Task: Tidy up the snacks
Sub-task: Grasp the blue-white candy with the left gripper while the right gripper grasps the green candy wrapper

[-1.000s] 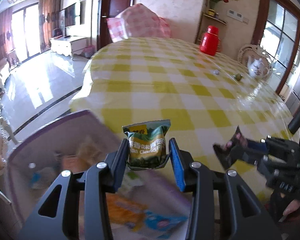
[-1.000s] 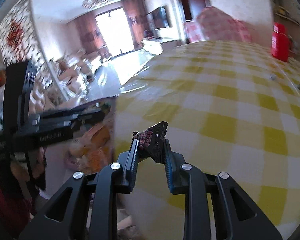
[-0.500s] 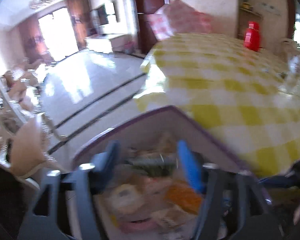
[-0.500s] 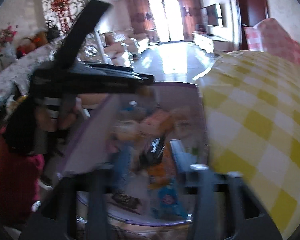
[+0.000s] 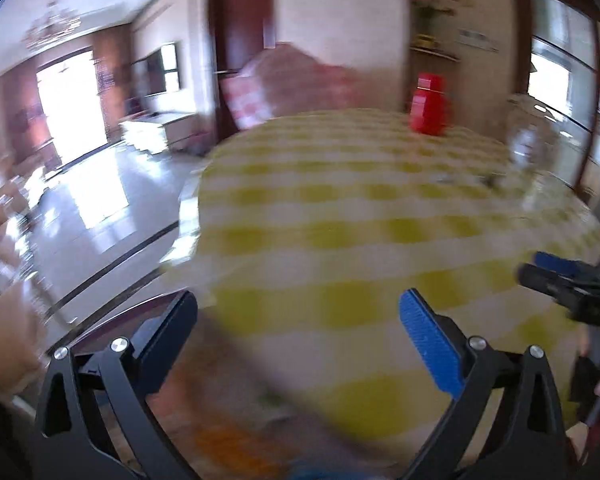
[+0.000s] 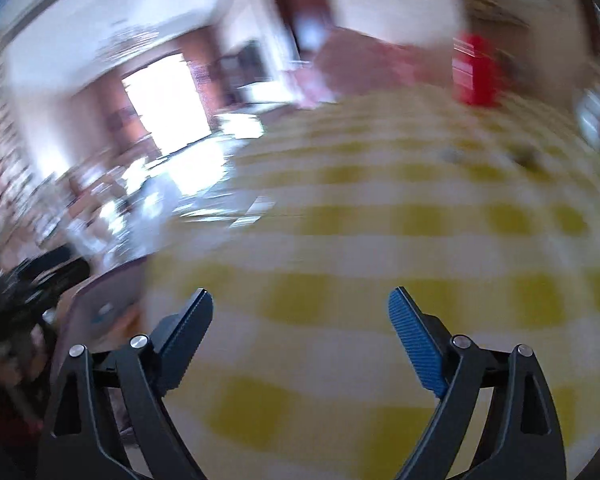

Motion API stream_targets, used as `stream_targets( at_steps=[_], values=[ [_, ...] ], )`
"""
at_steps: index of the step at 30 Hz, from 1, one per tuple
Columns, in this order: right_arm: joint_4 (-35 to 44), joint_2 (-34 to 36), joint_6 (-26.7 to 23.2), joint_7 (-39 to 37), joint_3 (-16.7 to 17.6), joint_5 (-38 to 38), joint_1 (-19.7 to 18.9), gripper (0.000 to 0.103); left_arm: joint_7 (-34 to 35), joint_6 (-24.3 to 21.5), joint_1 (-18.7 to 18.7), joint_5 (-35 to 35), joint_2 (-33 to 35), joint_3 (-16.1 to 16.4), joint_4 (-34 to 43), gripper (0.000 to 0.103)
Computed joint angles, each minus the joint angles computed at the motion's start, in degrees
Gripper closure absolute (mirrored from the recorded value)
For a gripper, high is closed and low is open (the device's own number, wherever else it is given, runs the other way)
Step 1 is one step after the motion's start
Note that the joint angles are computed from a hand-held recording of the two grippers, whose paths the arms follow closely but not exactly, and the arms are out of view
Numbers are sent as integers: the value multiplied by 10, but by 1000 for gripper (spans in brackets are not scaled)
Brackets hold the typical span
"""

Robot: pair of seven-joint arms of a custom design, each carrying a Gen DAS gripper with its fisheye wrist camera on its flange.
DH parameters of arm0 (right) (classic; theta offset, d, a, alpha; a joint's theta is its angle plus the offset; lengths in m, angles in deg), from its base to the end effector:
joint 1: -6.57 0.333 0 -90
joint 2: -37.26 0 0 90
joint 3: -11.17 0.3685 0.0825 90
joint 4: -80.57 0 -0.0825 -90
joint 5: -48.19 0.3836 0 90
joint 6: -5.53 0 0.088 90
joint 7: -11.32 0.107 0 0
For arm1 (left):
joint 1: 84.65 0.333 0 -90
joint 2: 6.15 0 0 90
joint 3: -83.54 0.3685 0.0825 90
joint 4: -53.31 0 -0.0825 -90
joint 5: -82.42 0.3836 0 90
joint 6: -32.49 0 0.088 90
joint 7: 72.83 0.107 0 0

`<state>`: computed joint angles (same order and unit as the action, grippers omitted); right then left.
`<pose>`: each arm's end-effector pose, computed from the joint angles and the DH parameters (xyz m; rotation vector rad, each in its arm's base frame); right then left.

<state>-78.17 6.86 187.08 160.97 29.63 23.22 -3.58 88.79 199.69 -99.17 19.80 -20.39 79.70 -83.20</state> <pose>0.3652 0.1045 0.5022 -1.2569 1.9347 -0.6237 0.4700 -0.1003 0.5341 -1.1684 2.1882 -1.0564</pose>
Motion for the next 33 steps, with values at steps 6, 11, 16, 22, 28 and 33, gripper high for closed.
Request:
stream_targets(
  at_steps=[6, 11, 16, 22, 28, 33],
  values=[
    [-67, -48, 9, -13, -54, 10, -74, 16, -78, -26, -51, 36, 80, -75, 80, 2],
    [-55, 1, 1, -46, -96, 28, -122, 16, -236, 34, -76, 93, 225, -124, 194, 2],
    [-2, 80, 25, -59, -65, 21, -207, 16, -483, 80, -175, 270, 349, -48, 308, 2],
    [137, 214, 6, -6, 72, -51, -381, 16, -565, 111, -192, 341, 426, -40, 412, 2],
    [305, 345, -95, 145, 121, -270, -430, 16, -613, 61, -168, 385, 451, -45, 450, 2],
    [395, 416, -214, 62, 110, -212, -385, 21, -627, 67, -126, 404, 449, -86, 443, 2]
  ],
)
